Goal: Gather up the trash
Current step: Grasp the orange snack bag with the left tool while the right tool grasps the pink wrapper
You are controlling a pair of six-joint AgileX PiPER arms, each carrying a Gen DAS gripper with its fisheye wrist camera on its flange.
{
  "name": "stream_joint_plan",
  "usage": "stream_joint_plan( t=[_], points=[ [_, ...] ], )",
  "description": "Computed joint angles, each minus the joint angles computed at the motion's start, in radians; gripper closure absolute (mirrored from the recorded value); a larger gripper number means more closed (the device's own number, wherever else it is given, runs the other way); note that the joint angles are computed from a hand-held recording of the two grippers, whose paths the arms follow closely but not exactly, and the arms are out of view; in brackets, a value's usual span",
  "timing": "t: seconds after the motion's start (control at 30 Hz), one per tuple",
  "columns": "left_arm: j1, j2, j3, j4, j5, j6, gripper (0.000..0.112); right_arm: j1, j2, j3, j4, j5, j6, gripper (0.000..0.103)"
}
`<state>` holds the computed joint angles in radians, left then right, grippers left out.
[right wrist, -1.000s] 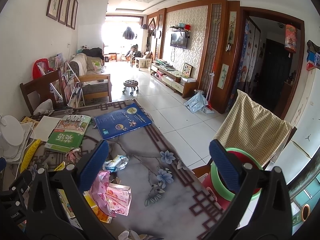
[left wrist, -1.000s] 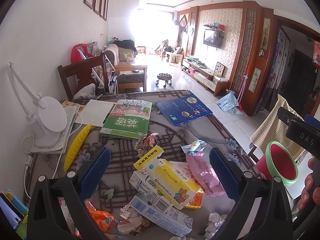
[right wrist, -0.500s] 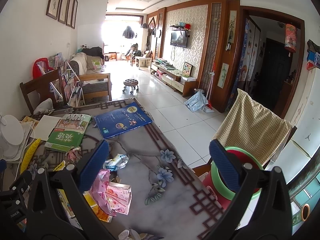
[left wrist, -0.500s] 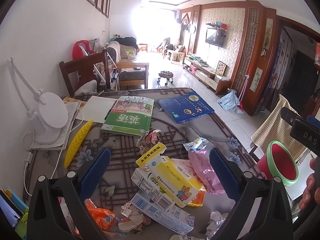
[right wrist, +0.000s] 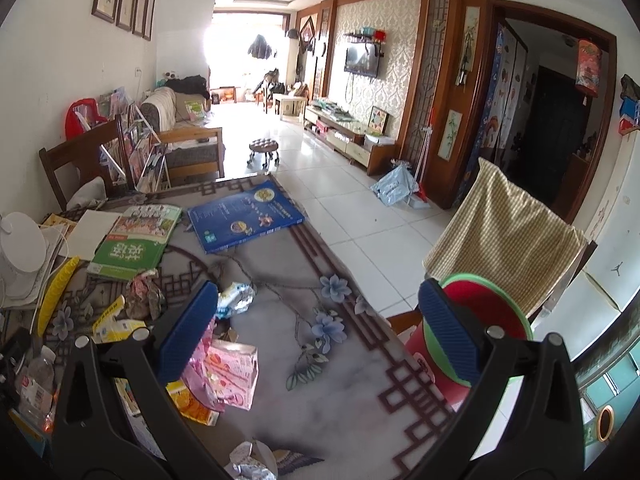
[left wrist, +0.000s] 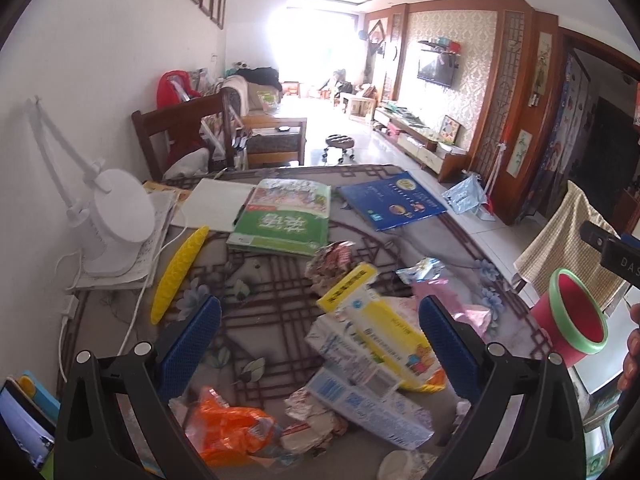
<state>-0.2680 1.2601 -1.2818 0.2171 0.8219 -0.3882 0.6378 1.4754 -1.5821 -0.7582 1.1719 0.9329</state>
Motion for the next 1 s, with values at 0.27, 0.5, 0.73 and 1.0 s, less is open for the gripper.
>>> stream_joint_plan(
  t=[0.27,0.5,0.73,1.0],
  points=[
    [0.196,-0.035,0.093,-0.219,0.020,0.256,0.017,-0.060,0.021,0.051,0.203,-0.116,-0.103,0.004],
    [0.348,-0.020,0.260,-0.379,0.039,0.525,0.019,-0.077,0.068,0.015,0.325,-0.076,-0.246,0.004],
    [0.407,0.048,0.332,-0.330,-0.038,0.436,0.020,-0.061,0.101,0.008,0.340,-0.103,-0.286,0.004],
    [0.393,0.216,0.277,-0.453,-0.043,0.463,0.037,-0.088,0.127,0.012,0.430,-0.137,-0.331,0.004]
  ],
)
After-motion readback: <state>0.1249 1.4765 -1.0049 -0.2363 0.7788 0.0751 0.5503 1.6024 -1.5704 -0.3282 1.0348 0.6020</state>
